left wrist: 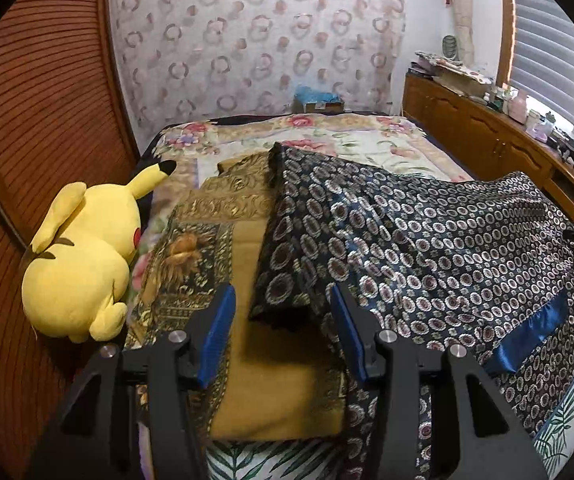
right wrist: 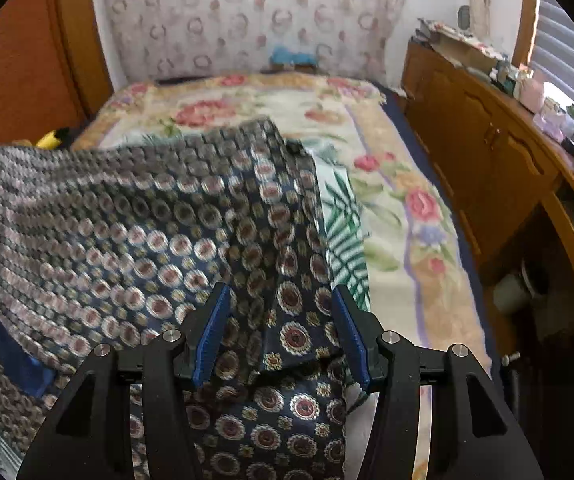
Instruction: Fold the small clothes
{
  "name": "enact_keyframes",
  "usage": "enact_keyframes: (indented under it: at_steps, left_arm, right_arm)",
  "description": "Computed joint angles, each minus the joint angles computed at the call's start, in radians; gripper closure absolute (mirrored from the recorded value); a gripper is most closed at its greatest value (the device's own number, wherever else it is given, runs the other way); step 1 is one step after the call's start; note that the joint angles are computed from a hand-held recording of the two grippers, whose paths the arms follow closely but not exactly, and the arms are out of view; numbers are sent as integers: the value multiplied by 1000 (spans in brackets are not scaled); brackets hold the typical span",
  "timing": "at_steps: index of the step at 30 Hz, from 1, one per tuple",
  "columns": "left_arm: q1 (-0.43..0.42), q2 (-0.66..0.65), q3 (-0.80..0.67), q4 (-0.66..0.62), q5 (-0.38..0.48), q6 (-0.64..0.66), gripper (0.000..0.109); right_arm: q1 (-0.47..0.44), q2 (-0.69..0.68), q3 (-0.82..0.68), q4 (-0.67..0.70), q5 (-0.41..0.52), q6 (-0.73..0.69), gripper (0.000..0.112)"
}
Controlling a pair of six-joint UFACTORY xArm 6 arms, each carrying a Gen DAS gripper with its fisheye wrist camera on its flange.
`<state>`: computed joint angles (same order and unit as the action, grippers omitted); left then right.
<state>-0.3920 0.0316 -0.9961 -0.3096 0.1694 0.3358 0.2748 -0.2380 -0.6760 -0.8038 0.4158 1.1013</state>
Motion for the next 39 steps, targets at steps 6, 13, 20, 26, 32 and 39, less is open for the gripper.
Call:
enact_keyframes:
  at_steps: [6, 13, 20, 26, 32, 39]
  left_arm:
    - [-1, 4, 4, -51, 3, 37, 60]
    - [-17, 8, 1, -67, -5, 62, 60]
    - [-17, 31, -43, 4, 43, -24, 96]
    - [-55, -45, 14, -130, 25, 100, 109]
    - [-99, -199, 153, -389, 18, 311, 109]
    - [-155, -324, 325, -560, -23, 413, 109]
  right_arm:
    - [17, 18, 4, 60, -26, -93, 103]
    - [11, -87, 60, 63, -226, -74, 112]
    - [34, -174, 30, -54, -157, 37, 112]
    - [19, -204, 62, -82, -132, 86, 112]
    - [-26, -288, 150, -61, -160, 83, 112]
    - [-26, -393, 280, 72, -143, -25, 112]
